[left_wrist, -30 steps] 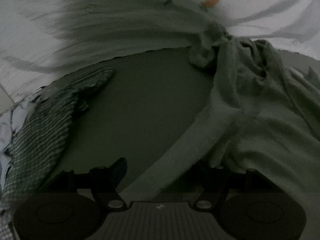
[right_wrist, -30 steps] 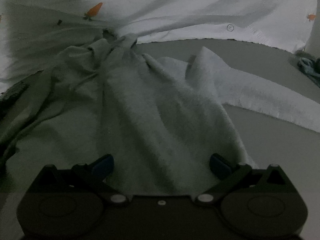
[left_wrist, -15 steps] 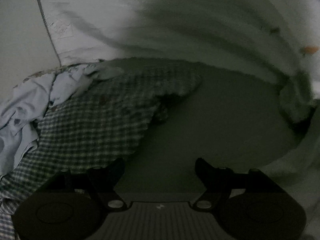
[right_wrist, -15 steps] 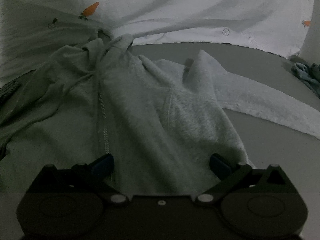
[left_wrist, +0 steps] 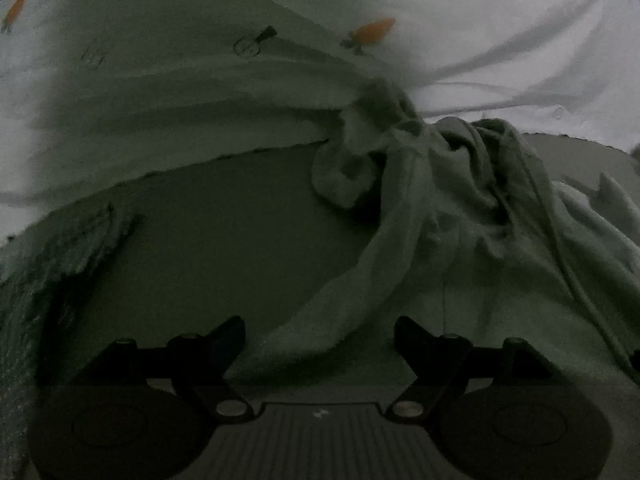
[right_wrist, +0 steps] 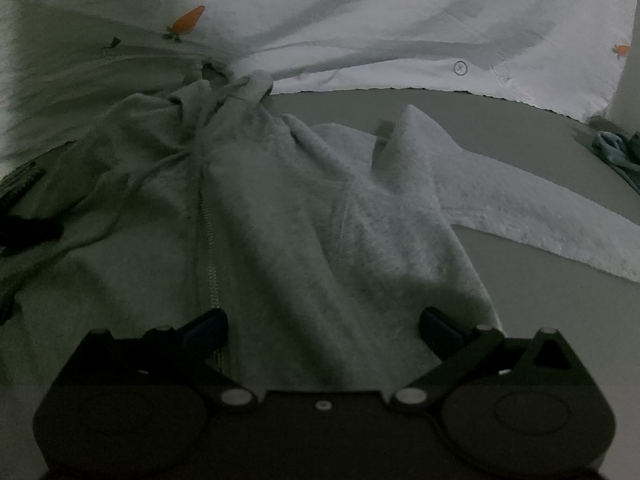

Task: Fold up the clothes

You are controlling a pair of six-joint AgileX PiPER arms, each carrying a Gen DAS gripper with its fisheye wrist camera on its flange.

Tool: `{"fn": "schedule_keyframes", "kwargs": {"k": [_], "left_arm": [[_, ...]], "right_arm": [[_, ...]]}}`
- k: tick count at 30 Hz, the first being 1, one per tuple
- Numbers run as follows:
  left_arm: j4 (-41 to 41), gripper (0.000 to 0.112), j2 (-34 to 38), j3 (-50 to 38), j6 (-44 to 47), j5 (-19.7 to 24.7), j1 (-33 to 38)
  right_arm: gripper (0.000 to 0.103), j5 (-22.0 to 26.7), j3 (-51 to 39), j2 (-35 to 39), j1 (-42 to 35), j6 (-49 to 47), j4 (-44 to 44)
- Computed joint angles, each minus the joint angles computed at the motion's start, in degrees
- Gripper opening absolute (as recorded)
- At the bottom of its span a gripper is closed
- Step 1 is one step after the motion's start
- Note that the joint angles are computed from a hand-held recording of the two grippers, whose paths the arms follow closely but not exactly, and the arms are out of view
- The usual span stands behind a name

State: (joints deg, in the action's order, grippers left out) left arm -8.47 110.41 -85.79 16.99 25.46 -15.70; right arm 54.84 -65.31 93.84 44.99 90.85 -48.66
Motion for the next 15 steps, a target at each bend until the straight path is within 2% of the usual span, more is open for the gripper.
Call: {"fn": "schedule_keyframes", "kwargs": {"k": [2, 3, 4, 6, 10, 13, 15], "left_arm": [[3.11, 0.057, 2.63, -3.62, -6.12, 0.88, -0.77], [1.96, 0.033, 4.66, -6.70, -7.64, 2.73, 0.05], [-0.72, 0.024, 5.93, -9.02, -8.16, 4.52, 0.85], [-1.78, 0.014, 7.60, -12.86, -11.44, 7.75, 2.15], [0.36, 0.013, 7.45, -13.35, -12.27, 8.89, 3.04], [7.49, 0.016, 6.33, -13.51, -19.78, 10.62, 2.74], [10.56, 0.020, 6.24, -15.48, -26.27, 13.82, 3.30]], "right_arm": [[0.103, -0.78, 0.57, -0.45, -0.26, -0.14, -0.28], [0.103, -1.34, 0.93, -0.81, -0.49, -0.39, -0.29], [0.103, -2.11, 1.38, -1.39, -0.87, -0.78, -0.09], [0.103, -3.82, 2.33, -2.87, -1.93, -1.64, 0.45], [0.103, -6.51, 3.58, -6.25, -5.64, -4.49, -0.01], [0.103, -10.76, 2.80, -7.72, -11.60, -10.52, -0.97], [0.103, -14.27, 0.35, -6.65, -16.65, -17.12, -0.02]]}}
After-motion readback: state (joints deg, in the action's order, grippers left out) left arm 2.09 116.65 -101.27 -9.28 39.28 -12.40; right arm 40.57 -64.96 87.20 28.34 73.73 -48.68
